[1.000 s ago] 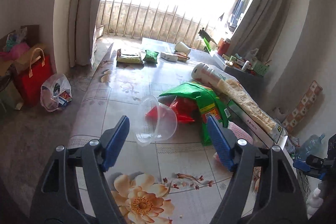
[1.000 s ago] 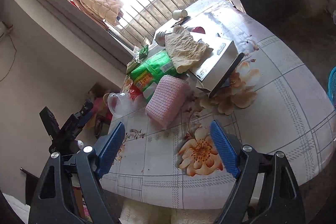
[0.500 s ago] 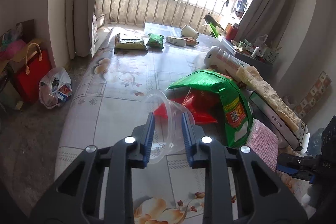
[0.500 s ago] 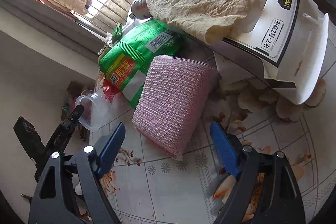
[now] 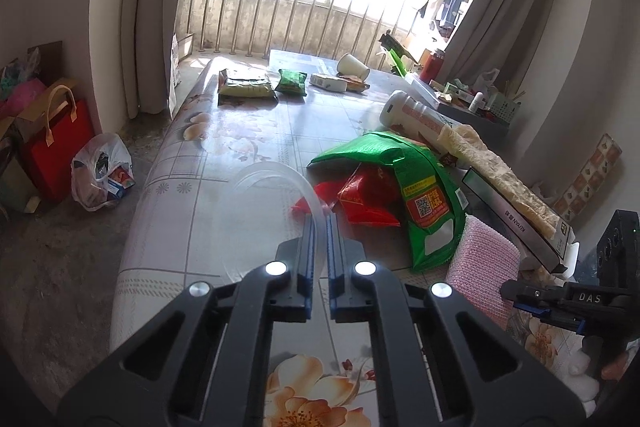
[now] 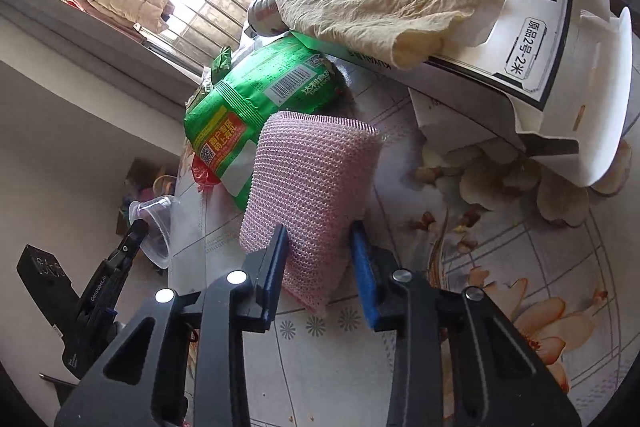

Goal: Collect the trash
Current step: 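Grasp the pink knitted sponge with the right tool while the left tool grasps the clear plastic bowl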

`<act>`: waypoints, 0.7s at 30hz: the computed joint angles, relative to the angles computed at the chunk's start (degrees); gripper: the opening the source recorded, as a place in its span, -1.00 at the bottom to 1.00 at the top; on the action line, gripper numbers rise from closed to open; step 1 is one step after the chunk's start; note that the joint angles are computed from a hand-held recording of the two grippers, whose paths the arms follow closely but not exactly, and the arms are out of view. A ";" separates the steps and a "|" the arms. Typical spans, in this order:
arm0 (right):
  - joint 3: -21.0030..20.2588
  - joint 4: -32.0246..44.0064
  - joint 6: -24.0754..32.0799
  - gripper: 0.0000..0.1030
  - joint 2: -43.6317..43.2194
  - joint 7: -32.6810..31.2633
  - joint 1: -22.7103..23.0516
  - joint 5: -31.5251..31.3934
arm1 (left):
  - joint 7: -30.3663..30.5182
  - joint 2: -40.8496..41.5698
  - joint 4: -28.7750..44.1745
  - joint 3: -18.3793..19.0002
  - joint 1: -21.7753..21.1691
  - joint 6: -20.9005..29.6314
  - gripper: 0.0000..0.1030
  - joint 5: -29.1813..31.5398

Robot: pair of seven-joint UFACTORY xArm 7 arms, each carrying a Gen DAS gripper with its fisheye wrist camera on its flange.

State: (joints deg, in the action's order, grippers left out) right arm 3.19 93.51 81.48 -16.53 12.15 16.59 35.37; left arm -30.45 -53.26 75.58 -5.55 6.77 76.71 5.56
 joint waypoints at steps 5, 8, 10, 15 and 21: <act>-1.93 -0.57 2.40 -0.46 -1.50 -1.92 -0.15 1.97 | -0.28 -1.17 1.67 -0.09 -0.70 2.29 -0.93 -1.09; -3.01 -2.05 3.44 -0.47 -2.77 -2.37 -0.25 4.31 | -0.34 -1.49 3.18 -0.55 -0.99 4.04 -0.93 -1.58; -3.70 -3.10 4.32 -0.47 -3.62 -2.23 -0.27 5.88 | -0.24 -1.56 4.39 -1.05 -1.10 5.34 -0.93 -1.67; -4.91 -5.50 6.52 -0.47 -5.96 -2.81 -0.67 7.11 | 0.37 -1.57 6.74 -2.68 -1.33 7.73 -0.93 -1.63; -6.34 -6.88 7.74 -0.48 -9.21 -5.04 -1.15 6.19 | 1.47 -0.75 9.07 -4.91 -1.84 8.95 -0.93 -1.65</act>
